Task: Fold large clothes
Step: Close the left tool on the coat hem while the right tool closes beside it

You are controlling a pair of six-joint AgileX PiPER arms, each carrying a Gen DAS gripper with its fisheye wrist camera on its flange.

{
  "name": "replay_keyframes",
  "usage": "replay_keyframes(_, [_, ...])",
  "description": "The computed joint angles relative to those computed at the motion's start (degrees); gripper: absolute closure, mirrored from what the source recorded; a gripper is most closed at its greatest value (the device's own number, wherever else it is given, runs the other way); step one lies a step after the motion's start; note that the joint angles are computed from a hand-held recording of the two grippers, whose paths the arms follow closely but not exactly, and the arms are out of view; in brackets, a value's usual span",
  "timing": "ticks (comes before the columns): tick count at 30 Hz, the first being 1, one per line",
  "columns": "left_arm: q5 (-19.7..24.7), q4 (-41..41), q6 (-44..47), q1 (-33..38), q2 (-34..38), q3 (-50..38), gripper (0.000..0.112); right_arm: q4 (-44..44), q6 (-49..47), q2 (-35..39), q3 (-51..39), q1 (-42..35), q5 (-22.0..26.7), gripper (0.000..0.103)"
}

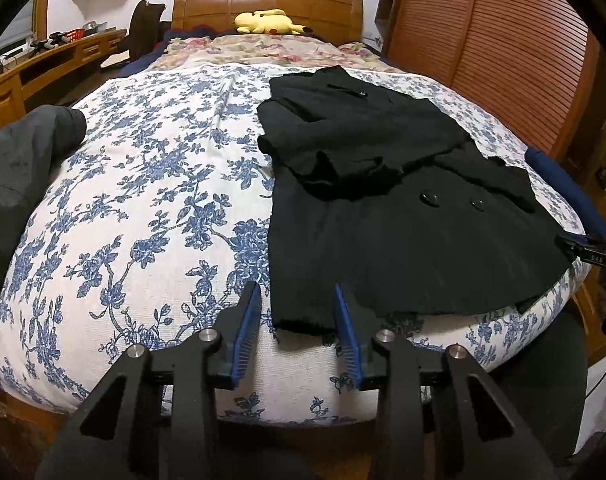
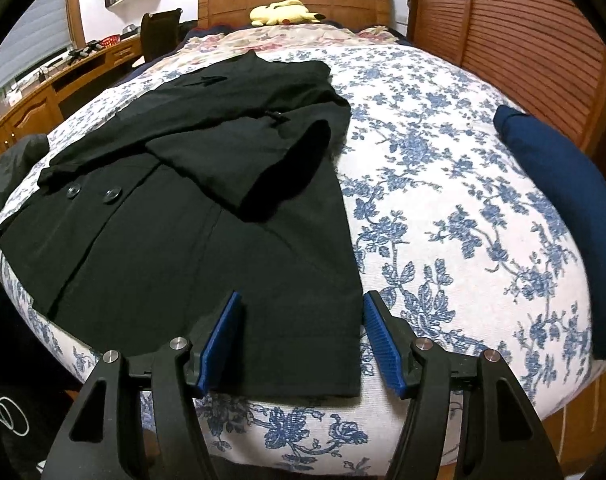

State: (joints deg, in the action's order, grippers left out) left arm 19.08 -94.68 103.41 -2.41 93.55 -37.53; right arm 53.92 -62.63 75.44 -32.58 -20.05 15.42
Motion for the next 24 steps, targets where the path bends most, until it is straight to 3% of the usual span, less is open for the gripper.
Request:
replay_keyframes(3, [-0.32,-2.31,2.03,-0.48,-0.42,0.22,0.087,2.68,-1.66,0.69,-0.07,0.42,-0.19,0.037])
replay_keyframes(6, [-0.09,-3.09,2.83,-0.63,-1.28,0.37,0.098,1.39,-0.88,0.17,0.44,2.25,-2.13,0.043])
replay_keyframes(10, [-1.06,-1.92,1.12,-1.32,-2.86,0.36,0.105,5.99,-6.68,-0.05,0.30,1.63,0.29,0.078])
replay_keyframes(14, [-1.02,-1.40,0.18,-1.48,-5.86,1.04,0.108,5.83,-7.27,-0.39,-0.02,2.25,0.65,0.090])
replay_keyframes(17, [-0.79,0.92,-2.67,-1.30,-8.35,1.00,0.109,9.13,-10.45,-1.78,0.03,1.87,1.69,0.093])
replay_keyframes(24, [0.94,8.66,-10.15,1.38,-17.57,1.40,0.112,9.33,-10.33,-7.89,-2.20,-5.14,12.38,0.095])
